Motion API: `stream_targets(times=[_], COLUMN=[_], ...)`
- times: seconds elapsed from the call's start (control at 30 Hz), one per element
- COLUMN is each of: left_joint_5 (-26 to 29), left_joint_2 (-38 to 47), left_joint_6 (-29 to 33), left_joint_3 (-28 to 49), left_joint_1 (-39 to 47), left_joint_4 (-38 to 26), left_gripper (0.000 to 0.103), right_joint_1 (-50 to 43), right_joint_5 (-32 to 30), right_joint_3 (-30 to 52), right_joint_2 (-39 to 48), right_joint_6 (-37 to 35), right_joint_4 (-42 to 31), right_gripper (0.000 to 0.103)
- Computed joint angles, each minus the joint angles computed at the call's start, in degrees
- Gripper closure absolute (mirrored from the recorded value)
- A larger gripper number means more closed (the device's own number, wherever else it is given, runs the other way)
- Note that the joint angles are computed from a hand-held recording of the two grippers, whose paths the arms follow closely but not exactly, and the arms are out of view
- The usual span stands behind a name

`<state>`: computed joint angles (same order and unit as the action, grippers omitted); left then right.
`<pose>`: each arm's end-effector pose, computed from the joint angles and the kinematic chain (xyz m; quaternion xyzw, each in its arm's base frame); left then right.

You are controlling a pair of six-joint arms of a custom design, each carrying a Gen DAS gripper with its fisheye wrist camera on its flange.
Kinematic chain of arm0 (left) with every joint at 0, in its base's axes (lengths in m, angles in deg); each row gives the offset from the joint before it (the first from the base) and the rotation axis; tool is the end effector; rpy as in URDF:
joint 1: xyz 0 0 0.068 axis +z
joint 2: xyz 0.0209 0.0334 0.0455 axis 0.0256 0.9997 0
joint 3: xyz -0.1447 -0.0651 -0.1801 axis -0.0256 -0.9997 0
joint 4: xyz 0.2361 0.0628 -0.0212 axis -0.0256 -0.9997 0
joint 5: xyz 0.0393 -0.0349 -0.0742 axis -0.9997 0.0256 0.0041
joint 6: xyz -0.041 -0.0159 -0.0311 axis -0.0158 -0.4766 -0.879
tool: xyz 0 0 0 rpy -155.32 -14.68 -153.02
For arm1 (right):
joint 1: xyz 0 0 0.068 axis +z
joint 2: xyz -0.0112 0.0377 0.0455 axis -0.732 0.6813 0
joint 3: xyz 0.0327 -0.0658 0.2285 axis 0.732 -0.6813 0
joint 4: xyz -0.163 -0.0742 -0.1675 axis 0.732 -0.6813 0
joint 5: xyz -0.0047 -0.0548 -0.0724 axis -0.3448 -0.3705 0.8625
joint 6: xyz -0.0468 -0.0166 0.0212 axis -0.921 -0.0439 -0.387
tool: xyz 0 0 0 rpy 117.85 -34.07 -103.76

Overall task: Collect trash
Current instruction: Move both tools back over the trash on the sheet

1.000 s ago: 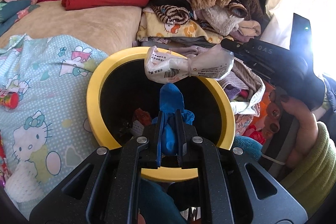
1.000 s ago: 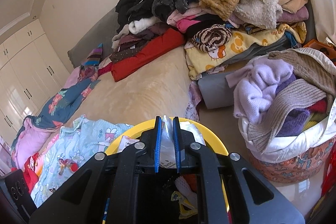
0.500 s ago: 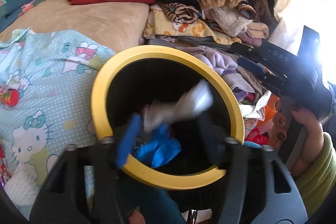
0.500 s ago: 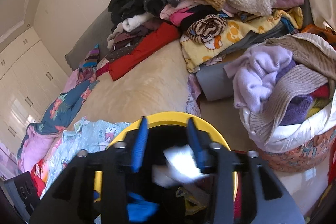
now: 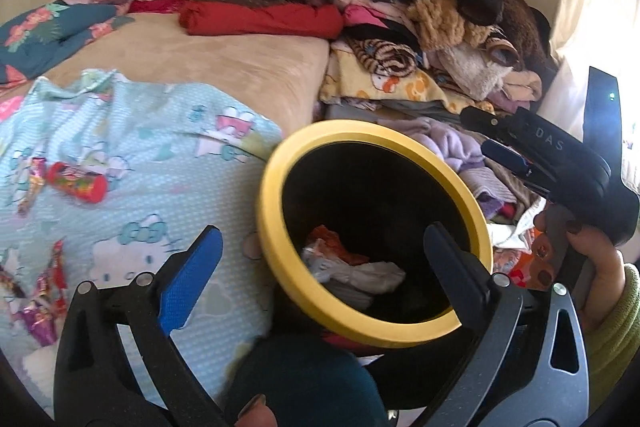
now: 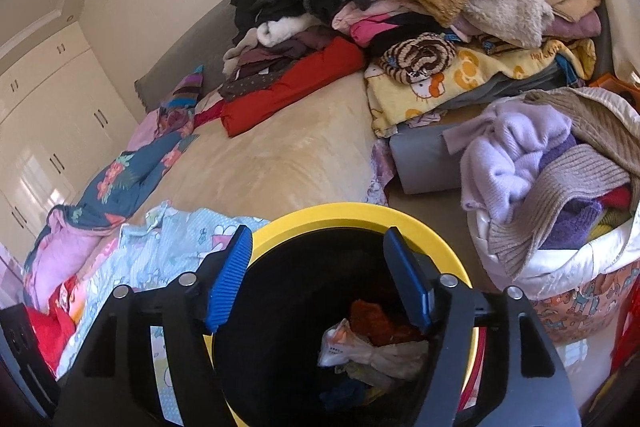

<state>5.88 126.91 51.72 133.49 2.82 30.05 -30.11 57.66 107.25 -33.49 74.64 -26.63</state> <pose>0.2590 -0.0139 0.2586 0.2389 0.8804 -0.2201 0.3454 0.1889 0.0463 0.2521 0.2644 0.8408 0.1077 0.4601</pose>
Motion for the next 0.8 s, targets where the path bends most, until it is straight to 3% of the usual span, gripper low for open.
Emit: stream_targets(times=[0.8], left_joint_5=[5.71], left_joint_2=[2.21], left_joint_6=[2.2], left_joint_3=[7.15], left_joint_1=[17.86], left_joint_4=[-1.21], left_gripper=[0.01], right_joint_1=[20.83], right_joint_5=[7.28], right_joint_3=[14.23], right_joint_2=[17.61], right_joint_6=[2.28], right_joint_4=[0.54], right_gripper=[0.025])
